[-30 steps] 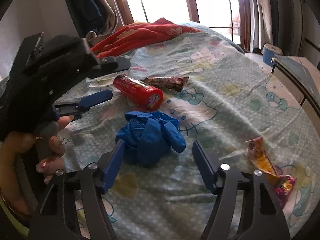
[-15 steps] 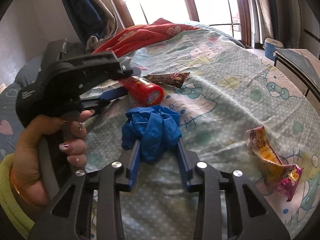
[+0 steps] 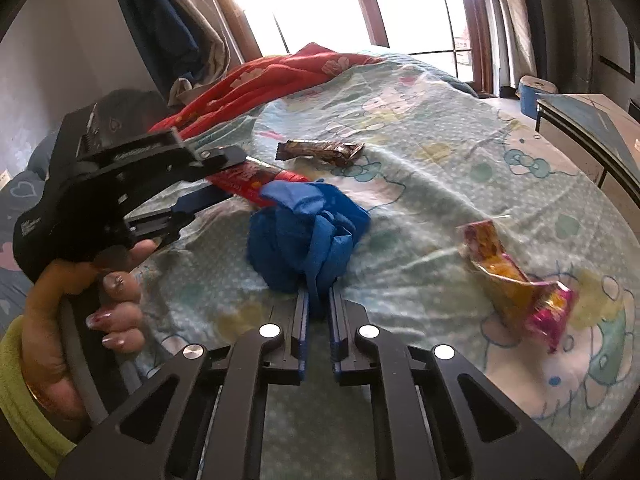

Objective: Collect trash
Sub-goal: 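Grasp the red chip tube with the left tool while the right tool grasps the blue glove, then lift the red tube and blue glove and carry both tools over the yellow bin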

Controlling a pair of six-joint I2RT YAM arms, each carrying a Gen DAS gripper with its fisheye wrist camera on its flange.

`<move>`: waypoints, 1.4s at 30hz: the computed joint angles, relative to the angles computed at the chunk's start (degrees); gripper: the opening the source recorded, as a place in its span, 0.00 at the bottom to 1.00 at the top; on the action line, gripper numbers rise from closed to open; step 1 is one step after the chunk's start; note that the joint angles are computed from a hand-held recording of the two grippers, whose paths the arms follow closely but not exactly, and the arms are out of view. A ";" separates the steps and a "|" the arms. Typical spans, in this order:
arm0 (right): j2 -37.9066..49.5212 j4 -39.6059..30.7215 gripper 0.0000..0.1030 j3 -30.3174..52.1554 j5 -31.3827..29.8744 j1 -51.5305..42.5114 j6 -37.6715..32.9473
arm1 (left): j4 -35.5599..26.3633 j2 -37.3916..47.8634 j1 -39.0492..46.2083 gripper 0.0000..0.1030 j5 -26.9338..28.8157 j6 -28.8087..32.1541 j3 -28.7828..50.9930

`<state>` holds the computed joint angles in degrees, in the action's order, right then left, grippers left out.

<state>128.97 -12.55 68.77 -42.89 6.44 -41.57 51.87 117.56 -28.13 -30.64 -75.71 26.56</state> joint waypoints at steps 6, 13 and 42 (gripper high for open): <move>-3.10 1.38 0.08 -2.29 -2.40 -3.07 -0.55 | -3.64 -2.99 -4.36 0.26 -4.04 0.69 0.46; -6.34 -0.98 0.08 -2.65 -5.75 -7.08 -2.86 | -7.46 -5.71 -7.35 0.24 -6.14 4.13 2.93; -5.02 -13.11 0.08 10.79 -13.23 -24.31 -5.69 | -19.01 -1.52 -15.78 0.23 -4.62 20.25 24.66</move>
<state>123.95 -25.66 79.56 -56.12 -17.87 -47.26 32.86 116.03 -43.91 -35.26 -55.46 51.22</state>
